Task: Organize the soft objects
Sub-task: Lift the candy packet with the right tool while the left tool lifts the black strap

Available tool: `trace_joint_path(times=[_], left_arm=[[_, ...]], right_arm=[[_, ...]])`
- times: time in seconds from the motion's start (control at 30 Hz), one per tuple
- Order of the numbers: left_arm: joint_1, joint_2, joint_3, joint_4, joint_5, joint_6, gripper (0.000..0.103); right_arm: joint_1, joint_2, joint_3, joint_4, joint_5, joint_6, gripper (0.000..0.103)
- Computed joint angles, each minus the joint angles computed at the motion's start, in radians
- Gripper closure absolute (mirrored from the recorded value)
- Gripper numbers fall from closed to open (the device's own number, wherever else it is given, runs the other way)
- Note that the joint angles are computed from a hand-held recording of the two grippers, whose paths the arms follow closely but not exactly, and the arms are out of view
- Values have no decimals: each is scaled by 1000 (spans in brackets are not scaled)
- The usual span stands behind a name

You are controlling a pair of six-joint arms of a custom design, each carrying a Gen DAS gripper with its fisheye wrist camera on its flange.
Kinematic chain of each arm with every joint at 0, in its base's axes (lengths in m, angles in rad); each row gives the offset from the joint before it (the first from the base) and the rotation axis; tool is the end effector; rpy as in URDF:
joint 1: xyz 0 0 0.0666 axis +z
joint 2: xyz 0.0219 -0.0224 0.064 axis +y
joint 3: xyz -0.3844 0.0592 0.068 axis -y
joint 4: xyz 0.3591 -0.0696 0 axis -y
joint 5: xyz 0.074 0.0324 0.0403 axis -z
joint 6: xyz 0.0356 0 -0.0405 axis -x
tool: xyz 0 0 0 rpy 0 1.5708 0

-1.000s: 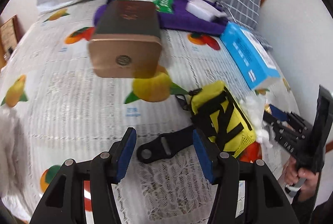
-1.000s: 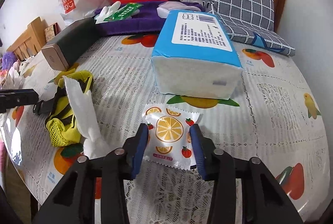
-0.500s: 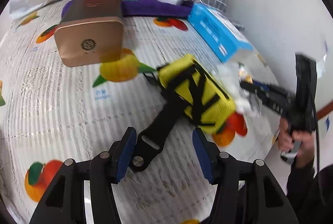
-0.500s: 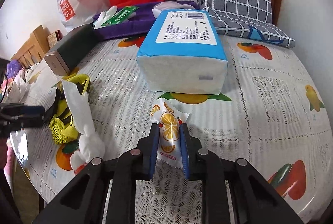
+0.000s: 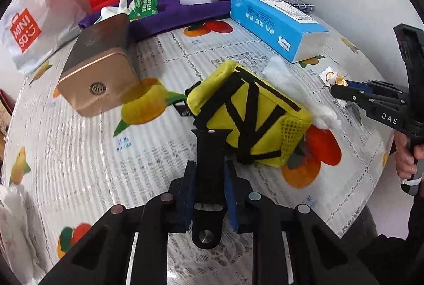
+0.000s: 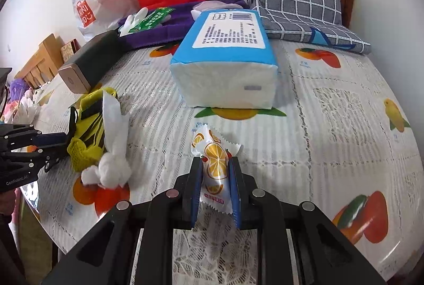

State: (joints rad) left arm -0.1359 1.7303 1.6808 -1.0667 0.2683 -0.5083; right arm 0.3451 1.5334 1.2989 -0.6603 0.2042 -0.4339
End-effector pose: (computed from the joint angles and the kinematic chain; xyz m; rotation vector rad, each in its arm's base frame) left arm 0.5497 -0.0851 0.3841 0.9131 2.4759 -0.2369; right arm 0.4662 0.1595 0.3488 0.1961 2.4345 0.0944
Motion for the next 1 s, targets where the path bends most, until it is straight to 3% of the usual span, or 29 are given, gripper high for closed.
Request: trace_joint_path(times=[0.2,0.23,0.27,0.3,0.6,1.0], left_arm=[[-13,-12,-24,23,-13,33,73],[-18,-19,-37,39,-24,35,74],[-22,-26,-50,56,-29,26,84],[-22,-29,-54,58,-21,19,85],[-5,-31,-32,32,1,122,86],[26,-30,23,9,49,184,86]], right_arm=[[-4,-18,-21,6,-12,-11,83],[-4,-20,-23,5,-12,-11,83],[-3,-22,-24,4,-12,-10,83],[-3,-24,-27,3,-13,-11,83],[-11,-47,-35,-17,-39,-31,88],[-11,-64,-2,-32,-35,-5,89]])
